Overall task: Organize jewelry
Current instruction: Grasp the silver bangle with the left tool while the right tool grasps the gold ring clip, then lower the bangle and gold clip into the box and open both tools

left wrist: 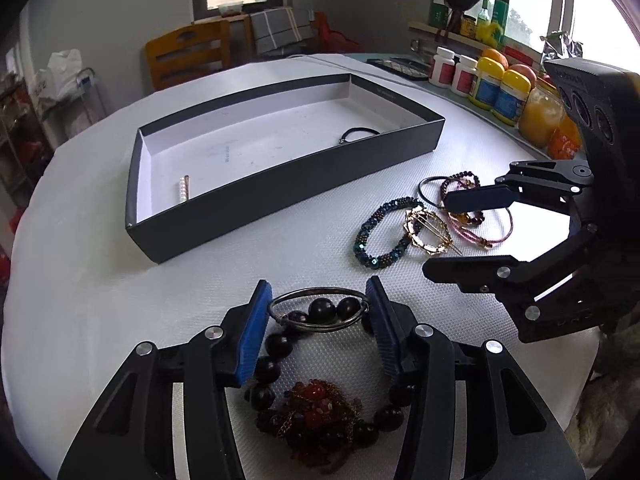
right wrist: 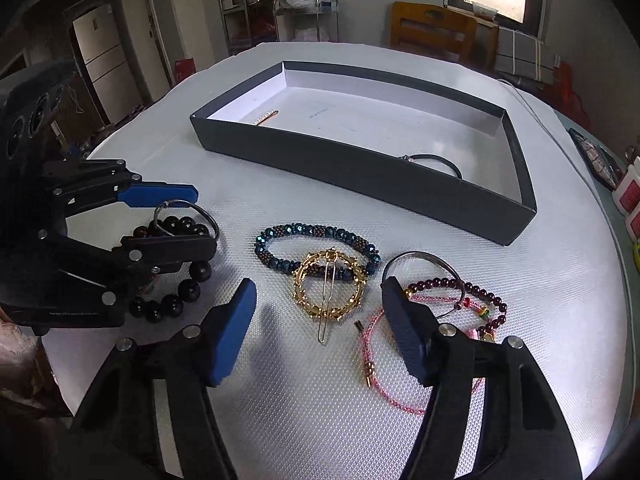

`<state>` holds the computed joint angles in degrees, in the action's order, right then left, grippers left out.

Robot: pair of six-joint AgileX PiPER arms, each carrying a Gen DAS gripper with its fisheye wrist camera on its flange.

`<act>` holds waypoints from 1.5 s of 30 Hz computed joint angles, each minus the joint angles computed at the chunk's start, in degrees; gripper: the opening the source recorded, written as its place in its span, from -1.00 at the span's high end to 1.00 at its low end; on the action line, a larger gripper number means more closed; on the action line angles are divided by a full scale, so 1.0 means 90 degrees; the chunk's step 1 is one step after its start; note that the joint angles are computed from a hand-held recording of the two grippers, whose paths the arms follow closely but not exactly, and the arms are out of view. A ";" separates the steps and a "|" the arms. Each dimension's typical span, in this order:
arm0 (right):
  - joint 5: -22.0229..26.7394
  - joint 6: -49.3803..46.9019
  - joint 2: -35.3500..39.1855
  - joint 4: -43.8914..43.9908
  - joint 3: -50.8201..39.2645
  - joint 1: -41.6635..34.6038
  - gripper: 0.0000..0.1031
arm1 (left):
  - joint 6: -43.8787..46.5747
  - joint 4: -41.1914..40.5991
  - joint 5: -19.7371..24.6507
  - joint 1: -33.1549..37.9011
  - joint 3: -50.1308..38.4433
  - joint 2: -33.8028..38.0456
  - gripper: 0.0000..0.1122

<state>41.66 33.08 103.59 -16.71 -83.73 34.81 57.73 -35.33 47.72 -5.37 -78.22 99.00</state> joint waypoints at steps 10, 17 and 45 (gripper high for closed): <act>0.0183 -0.0085 0.0310 -0.0146 -0.0303 0.0037 0.13 | 0.0147 -0.0253 0.0112 0.0178 -0.0034 -0.0037 0.09; 0.0071 -0.0051 0.0210 -0.0067 -0.0192 0.0013 0.21 | 0.0173 -0.0328 0.0141 0.0222 -0.0043 -0.0050 0.09; 0.0960 -0.0627 0.0766 0.0133 -0.2666 -0.1335 0.21 | -0.2331 0.0750 0.0984 0.0168 -0.4935 0.2387 0.09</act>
<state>50.30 27.44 110.49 -15.52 -107.72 22.80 36.75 -28.58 56.58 -3.86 -122.64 120.49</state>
